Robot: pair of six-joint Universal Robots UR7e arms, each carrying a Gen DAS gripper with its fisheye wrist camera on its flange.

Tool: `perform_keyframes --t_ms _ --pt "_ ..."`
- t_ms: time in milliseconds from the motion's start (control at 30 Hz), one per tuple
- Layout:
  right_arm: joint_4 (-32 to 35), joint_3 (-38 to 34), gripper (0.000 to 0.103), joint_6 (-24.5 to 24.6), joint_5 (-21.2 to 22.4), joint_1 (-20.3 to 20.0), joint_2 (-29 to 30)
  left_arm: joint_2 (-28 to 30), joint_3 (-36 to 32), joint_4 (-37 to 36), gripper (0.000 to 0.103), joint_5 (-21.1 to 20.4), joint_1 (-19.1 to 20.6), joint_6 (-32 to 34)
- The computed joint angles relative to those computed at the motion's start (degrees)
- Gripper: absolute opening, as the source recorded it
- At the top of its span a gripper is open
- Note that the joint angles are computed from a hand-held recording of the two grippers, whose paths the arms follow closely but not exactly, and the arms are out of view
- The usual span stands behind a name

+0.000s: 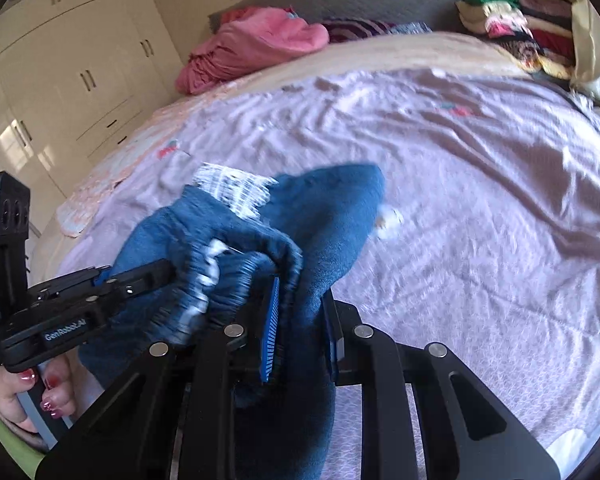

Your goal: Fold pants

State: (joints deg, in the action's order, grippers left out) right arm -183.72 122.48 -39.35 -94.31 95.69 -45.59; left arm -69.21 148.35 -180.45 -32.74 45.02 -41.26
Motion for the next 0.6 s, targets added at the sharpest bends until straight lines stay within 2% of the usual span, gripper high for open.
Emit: perform_keyframes --t_ms 200,267,333,433,600 --pt "0.6 -0.7 0.026 2.2 -3.4 -0.5 1.3 0.6 0.1 0.0 0.033 -0.5 1.4 -0.6" --pt "-0.6 -0.5 0.032 2.2 -4.2 -0.3 1.6 1.1 0.0 -0.6 0.036 -0.7 2.0 -0.4" --pt "-1.4 0.0 0.038 1.9 -4.6 0.0 1.4 0.9 0.2 -0.4 0.045 -0.5 2.1 -0.9" --pt "-2.2 0.9 0.049 1.9 -4.6 0.0 0.6 -0.4 1.0 0.8 0.054 -0.2 1.6 -2.3" --pt "-4.6 3.4 0.056 0.8 -4.7 -0.1 -1.2 -2.8 2.5 4.4 0.062 0.7 -0.5 -5.8"
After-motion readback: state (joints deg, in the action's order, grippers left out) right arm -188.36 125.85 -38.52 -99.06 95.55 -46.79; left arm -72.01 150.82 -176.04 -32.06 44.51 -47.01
